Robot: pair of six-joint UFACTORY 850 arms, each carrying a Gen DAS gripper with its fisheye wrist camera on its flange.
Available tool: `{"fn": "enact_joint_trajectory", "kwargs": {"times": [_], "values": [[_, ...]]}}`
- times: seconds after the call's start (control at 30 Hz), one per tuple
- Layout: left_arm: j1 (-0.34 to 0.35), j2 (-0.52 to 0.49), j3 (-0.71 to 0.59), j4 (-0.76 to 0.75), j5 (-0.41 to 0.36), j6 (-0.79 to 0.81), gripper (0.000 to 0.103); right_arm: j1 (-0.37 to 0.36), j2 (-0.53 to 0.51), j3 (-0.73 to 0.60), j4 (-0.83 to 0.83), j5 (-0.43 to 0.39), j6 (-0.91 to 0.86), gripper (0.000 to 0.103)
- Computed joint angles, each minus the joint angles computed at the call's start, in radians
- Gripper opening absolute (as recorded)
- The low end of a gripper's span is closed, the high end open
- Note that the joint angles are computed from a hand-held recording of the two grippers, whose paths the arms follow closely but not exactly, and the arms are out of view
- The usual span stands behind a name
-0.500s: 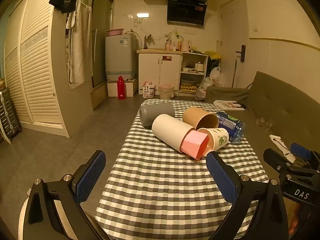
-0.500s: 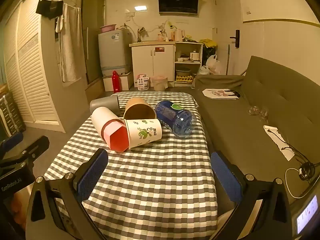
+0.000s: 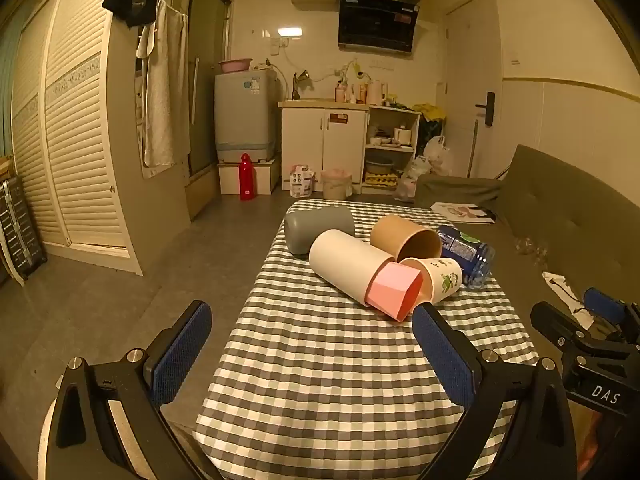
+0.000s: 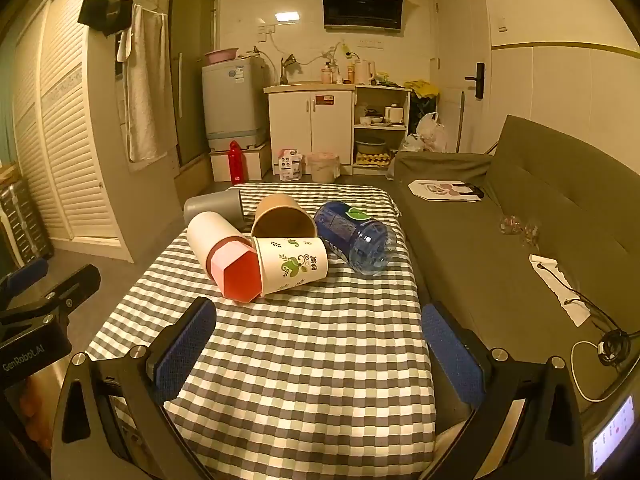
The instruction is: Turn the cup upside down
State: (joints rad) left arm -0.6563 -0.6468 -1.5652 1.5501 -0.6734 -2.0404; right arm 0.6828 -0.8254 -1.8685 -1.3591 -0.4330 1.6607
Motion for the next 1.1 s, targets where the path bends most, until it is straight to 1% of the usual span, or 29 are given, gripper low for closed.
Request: {"fn": "enact_joint_trajectory", "kwargs": {"times": [0.13,1.1], "values": [[-0.001,0.001,0.0,-0.003,-0.002,0.003,0.103,-0.003,0.019,0.029,-0.021,0.008,0.021,0.103],[-0.003,-0.005,-0.006,-0.015,-0.003,0.013,0.103,0.001,0.009,0.015,0.025,0.004,-0.038,0.103]]}}
